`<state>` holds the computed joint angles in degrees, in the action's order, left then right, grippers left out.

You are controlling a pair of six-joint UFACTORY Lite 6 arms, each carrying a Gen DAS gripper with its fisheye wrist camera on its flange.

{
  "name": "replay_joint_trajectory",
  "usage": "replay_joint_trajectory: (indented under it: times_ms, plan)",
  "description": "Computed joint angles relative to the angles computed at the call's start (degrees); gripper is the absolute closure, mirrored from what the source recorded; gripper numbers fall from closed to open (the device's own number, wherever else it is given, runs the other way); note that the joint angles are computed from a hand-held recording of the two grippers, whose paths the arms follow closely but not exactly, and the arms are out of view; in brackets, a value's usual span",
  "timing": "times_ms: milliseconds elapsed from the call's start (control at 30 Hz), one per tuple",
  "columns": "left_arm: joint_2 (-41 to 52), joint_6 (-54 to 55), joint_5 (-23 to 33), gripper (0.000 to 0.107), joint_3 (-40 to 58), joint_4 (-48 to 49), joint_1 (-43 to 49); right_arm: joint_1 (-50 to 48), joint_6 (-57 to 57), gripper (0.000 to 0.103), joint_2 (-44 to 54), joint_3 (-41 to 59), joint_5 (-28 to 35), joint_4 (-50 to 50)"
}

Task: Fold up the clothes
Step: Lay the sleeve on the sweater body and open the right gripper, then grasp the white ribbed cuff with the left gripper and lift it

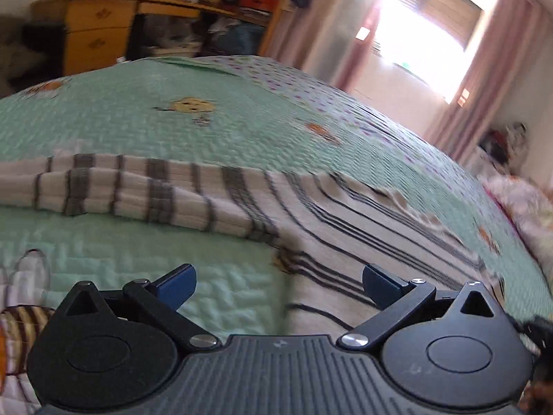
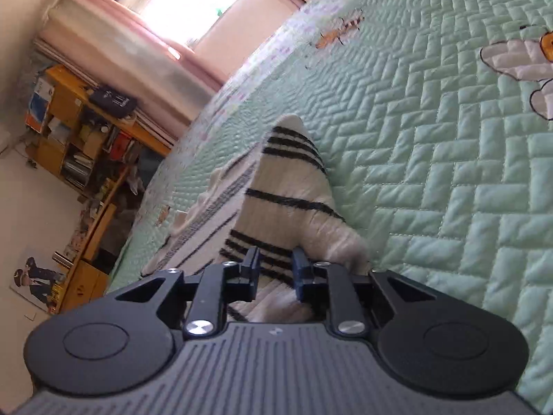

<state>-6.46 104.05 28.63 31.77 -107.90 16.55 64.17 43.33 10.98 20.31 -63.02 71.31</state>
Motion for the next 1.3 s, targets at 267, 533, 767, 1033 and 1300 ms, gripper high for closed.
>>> replay_joint_trajectory:
  times_ms: [267,533,767,1033,1300]
  plan:
    - [30.3,-28.6,12.1,0.005,24.9,15.0,27.1,17.5,-3.3,0.036,15.9,14.2,-7.5,6.4]
    - [41.1,-30.3,15.7,0.005,36.1,12.8,28.1,19.7,7.2,0.037,18.3,11.2,-12.3,5.3]
    - [42.6,-23.4,10.5,0.022,38.0,3.8,24.6,20.7,9.0,0.037,19.3,10.9,-13.7,5.2]
    - [39.6,-16.6,0.9,0.067,35.9,-6.0,20.5,20.8,9.5,0.037,19.7,10.9,-14.4,4.8]
    - [37.9,-14.0,-4.2,0.099,36.2,-2.6,20.1,21.2,10.9,0.037,20.1,10.4,-15.6,4.7]
